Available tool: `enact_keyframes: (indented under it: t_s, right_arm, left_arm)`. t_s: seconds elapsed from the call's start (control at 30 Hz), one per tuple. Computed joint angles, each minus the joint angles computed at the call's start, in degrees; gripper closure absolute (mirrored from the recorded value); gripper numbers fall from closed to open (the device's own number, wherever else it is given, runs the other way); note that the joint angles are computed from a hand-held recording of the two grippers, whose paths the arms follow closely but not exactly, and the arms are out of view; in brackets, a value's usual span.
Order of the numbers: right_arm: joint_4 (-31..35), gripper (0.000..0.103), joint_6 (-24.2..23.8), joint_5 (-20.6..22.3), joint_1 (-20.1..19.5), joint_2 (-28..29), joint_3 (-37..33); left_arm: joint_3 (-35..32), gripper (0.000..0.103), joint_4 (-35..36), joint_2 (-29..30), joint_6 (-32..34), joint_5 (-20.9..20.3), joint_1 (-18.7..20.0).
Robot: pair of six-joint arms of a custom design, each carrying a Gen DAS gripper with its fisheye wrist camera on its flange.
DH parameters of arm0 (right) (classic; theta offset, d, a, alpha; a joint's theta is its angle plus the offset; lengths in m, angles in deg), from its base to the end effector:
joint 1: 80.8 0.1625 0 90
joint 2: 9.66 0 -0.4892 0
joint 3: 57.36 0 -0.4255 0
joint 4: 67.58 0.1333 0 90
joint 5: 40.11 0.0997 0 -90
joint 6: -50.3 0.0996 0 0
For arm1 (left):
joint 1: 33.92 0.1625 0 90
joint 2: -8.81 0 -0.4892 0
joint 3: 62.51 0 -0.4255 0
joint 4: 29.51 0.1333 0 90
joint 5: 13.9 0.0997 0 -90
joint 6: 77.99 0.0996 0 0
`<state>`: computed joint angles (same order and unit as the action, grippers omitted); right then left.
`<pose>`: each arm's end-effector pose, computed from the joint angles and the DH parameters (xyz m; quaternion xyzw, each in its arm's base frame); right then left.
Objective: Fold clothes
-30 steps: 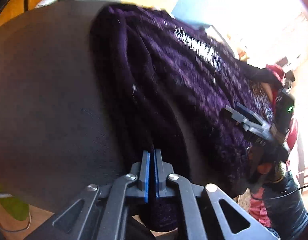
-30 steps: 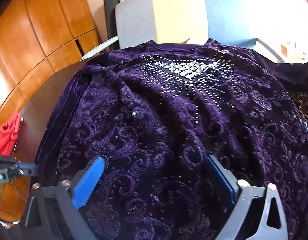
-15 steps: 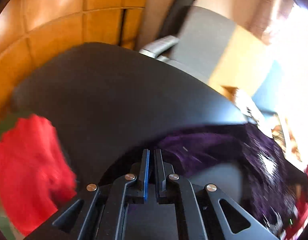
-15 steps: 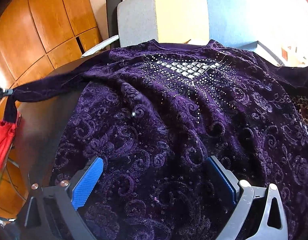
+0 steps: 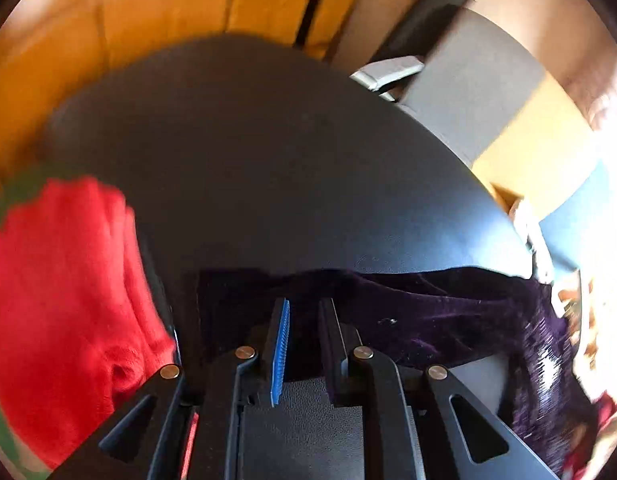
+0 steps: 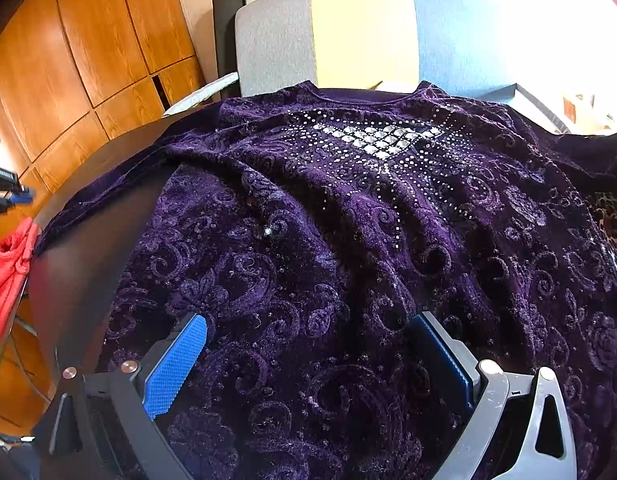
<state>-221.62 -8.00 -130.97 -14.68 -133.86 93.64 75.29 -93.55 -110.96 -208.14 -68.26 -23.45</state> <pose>0.0216 -0.2769 0.3563 0.2781 -0.9059 0.2360 0.2152 -0.1395 -0.2204 0.3280 -0.2738 0.8470 -0.3656 0.2720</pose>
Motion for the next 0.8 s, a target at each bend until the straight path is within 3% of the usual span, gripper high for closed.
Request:
enact_keyframes:
  t_s: [0.1,0.23,0.33,0.43,0.53,0.67,0.8]
  right_arm:
    - [-0.05,0.000,-0.12,0.37,-0.21,0.02,0.03]
    - [-0.35,0.000,-0.25,0.54,-0.29,0.08,0.15]
    - [-0.30,0.000,-0.12,0.43,-0.15,0.11,0.14]
    - [0.25,0.000,-0.26,0.94,-0.54,-0.09,0.02]
    - [0.64,0.000,-0.33,1.29,-0.78,-0.04,-0.15]
    - [0.94,0.000,-0.26,1.42,-0.82,0.00,-0.24]
    - [1.43,0.000,-0.15,1.52,-0.88,0.08,-0.49]
  left_arm:
    - [1.78,0.089,-1.86,-2.62,0.40,-0.99,-1.04]
    - [5.23,0.089,-11.73,-1.21,7.46,-0.51,5.21]
    - [8.90,0.089,-23.68,1.74,15.53,-1.21,9.67]
    - [8.28,0.089,-24.91,11.72,20.53,-2.19,6.70]
    - [7.89,0.089,-26.89,14.57,23.80,-3.31,6.77]
    - [7.00,0.092,-29.13,12.25,27.75,-2.24,12.45]
    - [2.60,0.094,-26.63,16.24,31.74,1.23,19.85]
